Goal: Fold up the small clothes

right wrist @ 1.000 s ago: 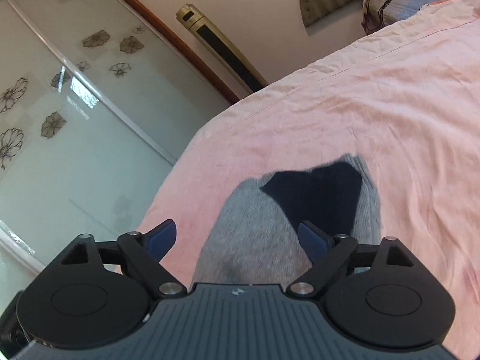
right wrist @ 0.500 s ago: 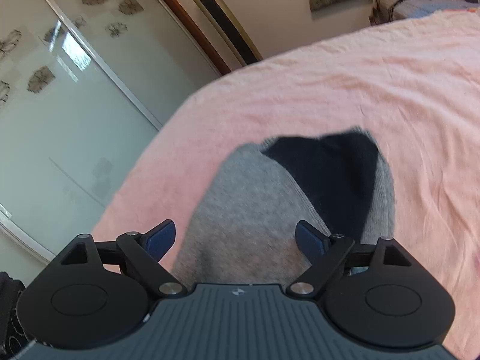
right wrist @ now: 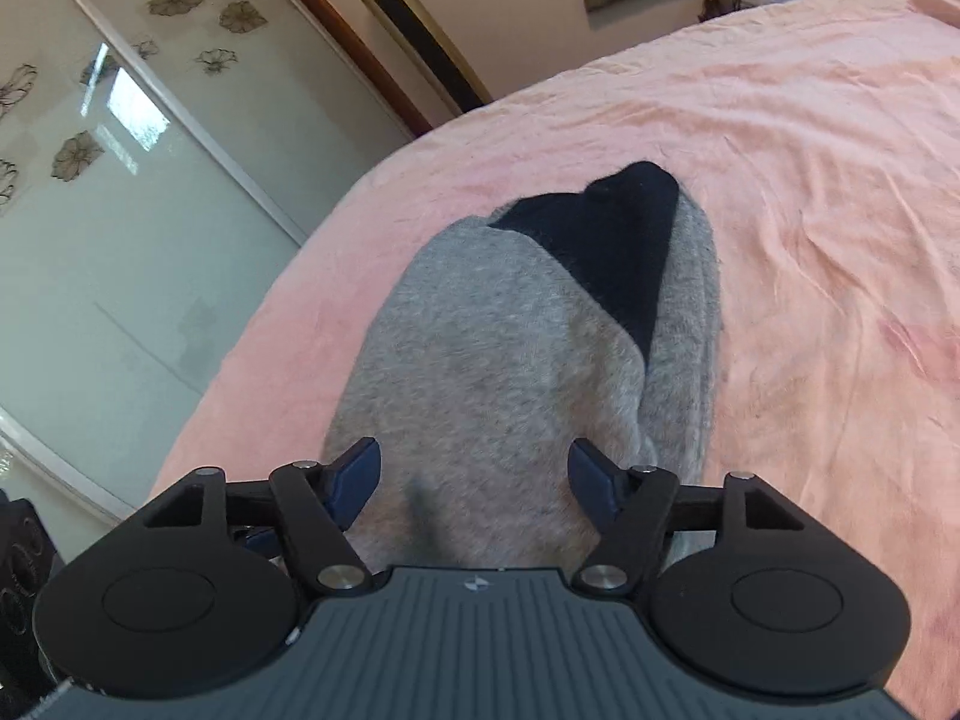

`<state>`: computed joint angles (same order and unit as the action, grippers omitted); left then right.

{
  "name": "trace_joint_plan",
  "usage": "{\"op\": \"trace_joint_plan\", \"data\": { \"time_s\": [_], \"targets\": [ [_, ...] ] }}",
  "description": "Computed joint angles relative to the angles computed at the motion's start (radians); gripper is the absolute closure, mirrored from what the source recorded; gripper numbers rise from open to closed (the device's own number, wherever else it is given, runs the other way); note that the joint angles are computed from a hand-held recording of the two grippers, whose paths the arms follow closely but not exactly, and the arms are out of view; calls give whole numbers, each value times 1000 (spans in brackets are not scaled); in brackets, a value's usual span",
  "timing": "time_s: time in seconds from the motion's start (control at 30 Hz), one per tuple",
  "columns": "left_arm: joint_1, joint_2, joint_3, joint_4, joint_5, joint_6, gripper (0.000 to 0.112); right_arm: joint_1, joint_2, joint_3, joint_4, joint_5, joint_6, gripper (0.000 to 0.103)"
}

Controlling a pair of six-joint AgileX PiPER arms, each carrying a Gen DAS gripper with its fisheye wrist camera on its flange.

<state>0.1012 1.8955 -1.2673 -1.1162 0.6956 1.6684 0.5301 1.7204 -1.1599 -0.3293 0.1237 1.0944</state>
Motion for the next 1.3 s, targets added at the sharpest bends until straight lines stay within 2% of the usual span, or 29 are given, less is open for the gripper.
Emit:
{"op": "trace_joint_plan", "data": {
  "time_s": [0.03, 0.07, 0.1, 0.17, 0.23, 0.27, 0.3, 0.37, 0.43, 0.5, 0.57, 0.63, 0.7, 0.77, 0.93, 1.13, 1.3],
  "targets": [
    [-2, 11, 2, -18, -25, 11, 52, 7, 4, 19, -85, -6, 100, 13],
    [0, 1, 20, -38, -54, 9, 51, 3, 20, 49, -176, -44, 200, 20],
    [3, -15, 27, -23, -60, -33, 52, 2, 13, 69, -276, -50, 300, 36],
    [33, -74, 86, -70, -55, -45, 50, 34, -22, 76, -454, 29, 500, 40],
    [55, -134, 184, -196, -90, 47, 39, 116, -83, 95, -654, 160, 690, 31],
    [60, -158, 236, -274, -115, 119, 31, 177, -101, 100, -740, 260, 767, 18],
    [63, -174, 272, -316, -133, 160, 30, 237, -106, 104, -785, 360, 805, 2],
    [58, -182, 297, -280, -144, 123, 30, 339, -90, 96, -780, 534, 782, 1],
    [27, -157, 276, -171, -183, 7, 30, 380, -41, 52, -670, 653, 693, 1],
    [3, -163, 300, -222, -245, 43, 20, 387, -1, 35, -617, 684, 688, 0],
    [-8, -151, 290, -209, -274, -5, 12, 417, 38, -1, -643, 756, 704, 0],
    [-10, -137, 274, -193, -282, -42, 9, 420, 106, -94, -593, 836, 649, 0],
    [-26, -132, 270, -192, -304, -43, 9, 431, 169, -151, -615, 901, 659, 0],
    [-32, -133, 273, -196, -311, -39, 9, 443, 196, -166, -643, 928, 693, 0],
    [-14, -131, 266, -199, -281, -44, 9, 441, 180, -144, -654, 914, 714, 0],
    [-28, -133, 264, -179, -303, -60, 9, 445, 181, -146, -655, 919, 721, 0],
    [-42, -140, 277, -215, -333, -53, 9, 446, 185, -150, -653, 923, 716, 0]
  ]
}}
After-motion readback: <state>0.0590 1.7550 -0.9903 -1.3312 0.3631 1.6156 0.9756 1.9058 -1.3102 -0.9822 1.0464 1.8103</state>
